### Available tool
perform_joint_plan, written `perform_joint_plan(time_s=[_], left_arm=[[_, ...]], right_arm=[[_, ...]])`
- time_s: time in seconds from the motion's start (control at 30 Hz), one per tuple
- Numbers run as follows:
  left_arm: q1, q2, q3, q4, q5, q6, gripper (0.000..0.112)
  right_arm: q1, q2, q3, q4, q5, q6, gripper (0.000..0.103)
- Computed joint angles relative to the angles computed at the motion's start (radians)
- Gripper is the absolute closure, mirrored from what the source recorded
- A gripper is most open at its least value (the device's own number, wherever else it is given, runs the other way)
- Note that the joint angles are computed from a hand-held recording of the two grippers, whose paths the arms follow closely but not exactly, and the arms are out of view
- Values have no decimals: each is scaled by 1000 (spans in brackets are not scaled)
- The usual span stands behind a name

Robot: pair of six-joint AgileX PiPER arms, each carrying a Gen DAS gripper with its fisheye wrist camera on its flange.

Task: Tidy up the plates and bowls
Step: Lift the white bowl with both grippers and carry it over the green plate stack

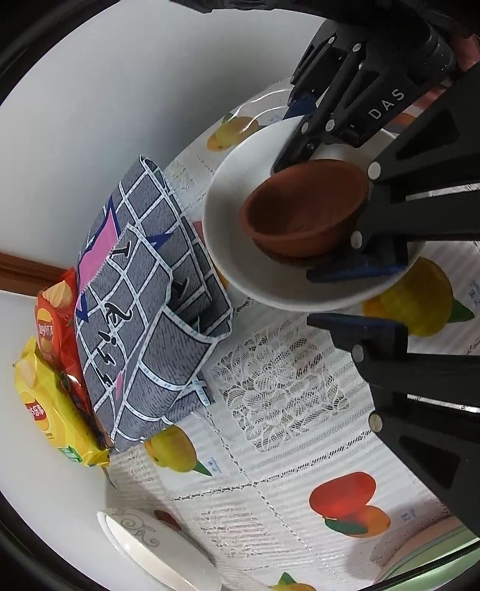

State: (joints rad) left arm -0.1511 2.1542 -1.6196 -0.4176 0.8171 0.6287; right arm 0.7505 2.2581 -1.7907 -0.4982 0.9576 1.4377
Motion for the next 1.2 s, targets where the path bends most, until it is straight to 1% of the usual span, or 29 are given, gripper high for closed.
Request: perform_joint_plan(time_s=[0.1,0.17,0.27,0.33,0.5,0.6,0.77,0.87,0.97,1.07,1.2], left_arm=[[-2,-2,5,-4,-8,-6,97],[0,1,-1,-10,0,-8,97],[2,3,-5,-18,6,-7,97],[4,4,-7,-21,7,-14,97],[24,11,-17,-54,32,-10,99],[20,-3,-7,-27,28,-24,99],[33,-4,-14,-23,52,-43,100],[42,-24,18,-13,36,-42,101],[60,-53,61,-12,16,-27,101],[77,-81,91,-8,2,-19,101],[113,-112,112,-21,15,-3,101]], right_arm=[[-6,-13,29,-1,-34,15,80],[-9,-17,42,-4,-58,24,83],[-12,-7,18,12,-46,-7,86],[-11,-3,8,15,-48,-13,94],[-4,0,0,5,-37,19,94],[-5,-15,22,13,-60,35,94],[2,-24,29,21,-75,46,93],[16,-11,-5,21,-51,43,93],[23,-16,-5,25,-70,54,93],[36,-1,-47,30,-48,36,94],[55,15,-104,34,-17,25,94]])
